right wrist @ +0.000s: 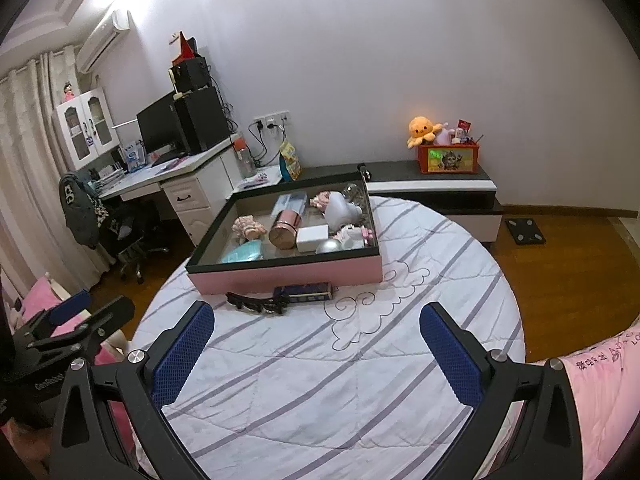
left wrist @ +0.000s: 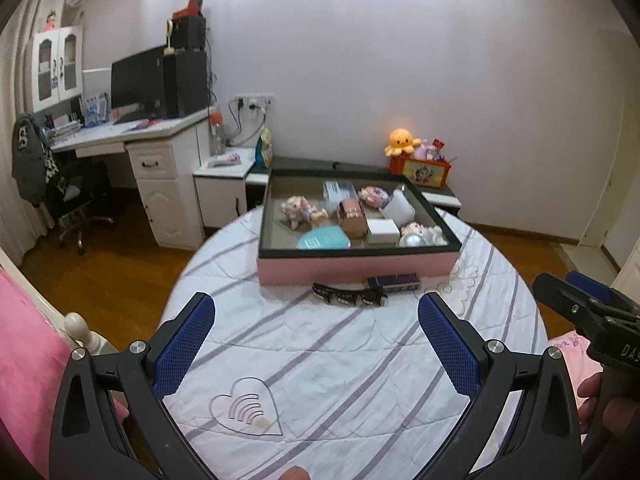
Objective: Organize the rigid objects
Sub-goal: 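Withdraw both tools from the pink box, then grasp the black hair clip with the left tool while the right tool grasps the blue box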
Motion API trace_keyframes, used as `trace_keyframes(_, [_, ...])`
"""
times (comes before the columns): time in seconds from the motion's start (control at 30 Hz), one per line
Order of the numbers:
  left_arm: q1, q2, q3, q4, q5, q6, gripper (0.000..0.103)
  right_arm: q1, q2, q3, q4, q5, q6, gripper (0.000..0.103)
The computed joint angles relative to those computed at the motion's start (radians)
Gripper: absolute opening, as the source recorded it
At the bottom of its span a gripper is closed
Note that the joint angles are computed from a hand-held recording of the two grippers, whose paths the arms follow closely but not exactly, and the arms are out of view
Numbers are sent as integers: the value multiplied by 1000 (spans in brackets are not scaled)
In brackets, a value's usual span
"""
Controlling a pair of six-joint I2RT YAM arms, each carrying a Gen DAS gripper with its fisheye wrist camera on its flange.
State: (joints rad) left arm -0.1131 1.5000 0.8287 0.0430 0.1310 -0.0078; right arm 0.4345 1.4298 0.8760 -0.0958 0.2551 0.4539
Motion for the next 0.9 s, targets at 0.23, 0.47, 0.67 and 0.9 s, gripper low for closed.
trace_keyframes(0.23, [-37,185,92,5,-21,-17,103,-62,93,18,21,-58,-2,103])
trace_keyframes(0.47, [-79,385,234,-8,-54,-26,103,-117,237,84,34,-115,-13,103])
trace_keyframes(0.67, [-116,545,386,-62,-67,-29,103,-159,347,150,31,-161,-29,103])
trace_keyframes(0.9, [-138,707,577,-166,-71,-50,103,-190,427,204,22,-194,-34,103])
